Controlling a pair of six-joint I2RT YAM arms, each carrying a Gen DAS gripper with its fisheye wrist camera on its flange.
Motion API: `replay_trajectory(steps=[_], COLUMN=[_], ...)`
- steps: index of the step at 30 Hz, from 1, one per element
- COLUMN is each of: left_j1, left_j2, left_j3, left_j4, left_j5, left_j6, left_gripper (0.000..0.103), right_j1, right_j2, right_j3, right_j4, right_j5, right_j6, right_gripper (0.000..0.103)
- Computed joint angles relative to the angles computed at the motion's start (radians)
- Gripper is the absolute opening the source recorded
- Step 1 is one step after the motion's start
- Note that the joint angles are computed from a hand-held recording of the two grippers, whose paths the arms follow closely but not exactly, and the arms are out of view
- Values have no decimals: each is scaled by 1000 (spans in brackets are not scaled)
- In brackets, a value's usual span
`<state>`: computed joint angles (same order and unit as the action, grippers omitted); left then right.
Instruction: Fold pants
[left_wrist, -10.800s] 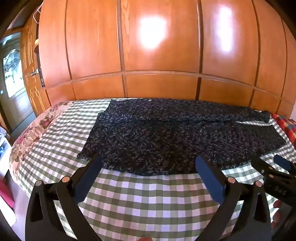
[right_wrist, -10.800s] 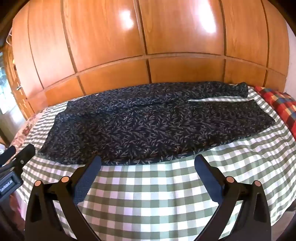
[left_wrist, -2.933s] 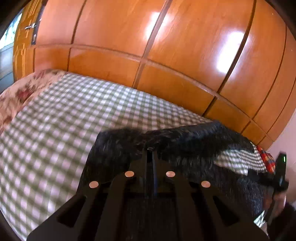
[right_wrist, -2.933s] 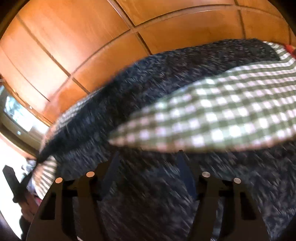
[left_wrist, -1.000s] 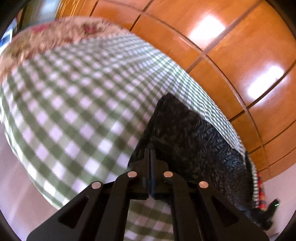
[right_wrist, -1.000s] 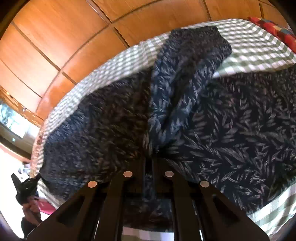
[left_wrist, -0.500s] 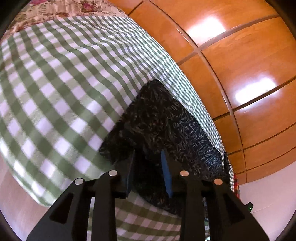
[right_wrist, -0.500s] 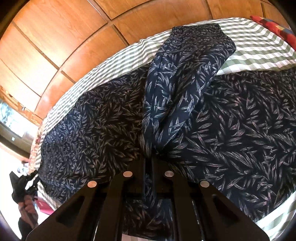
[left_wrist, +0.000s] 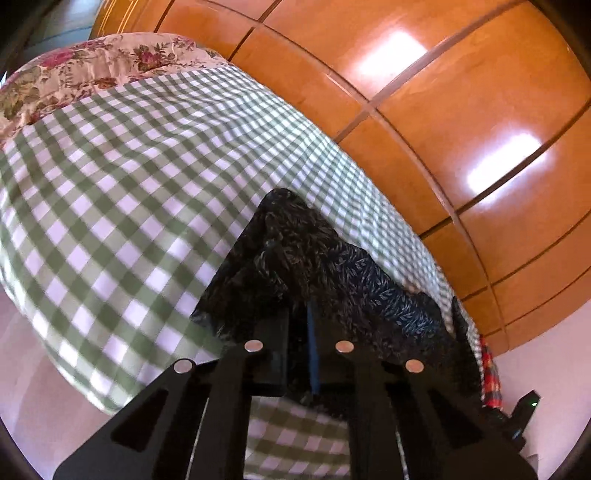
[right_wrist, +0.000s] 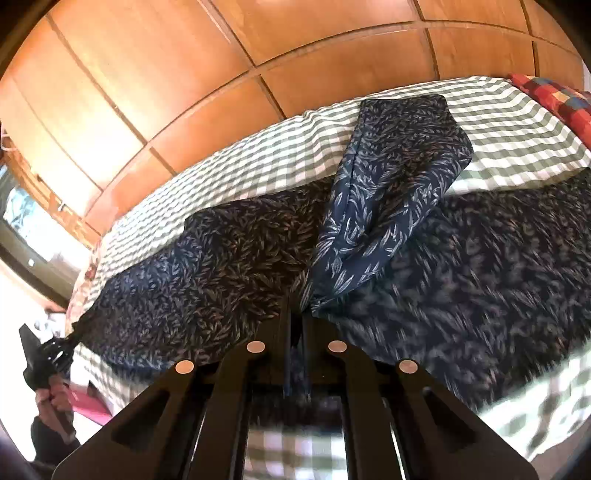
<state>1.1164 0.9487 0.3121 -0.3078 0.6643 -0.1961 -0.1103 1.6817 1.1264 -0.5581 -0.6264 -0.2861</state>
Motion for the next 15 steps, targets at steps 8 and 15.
replay_trajectory(steps=[8,15], left_j1=[-55,-32], left_j2=[113,32], left_j3=[-56,-46], left_j4=[102,16], left_j5=[-101,-162], left_j6=[15,40], left_gripper=[7,40], right_j1=[3,-61], right_j2=[39,85], right_j3=[-87,45], right_j4=[45,-130], right_j5=[92,1], right_j6=[-62,-172], right_gripper=[3,36])
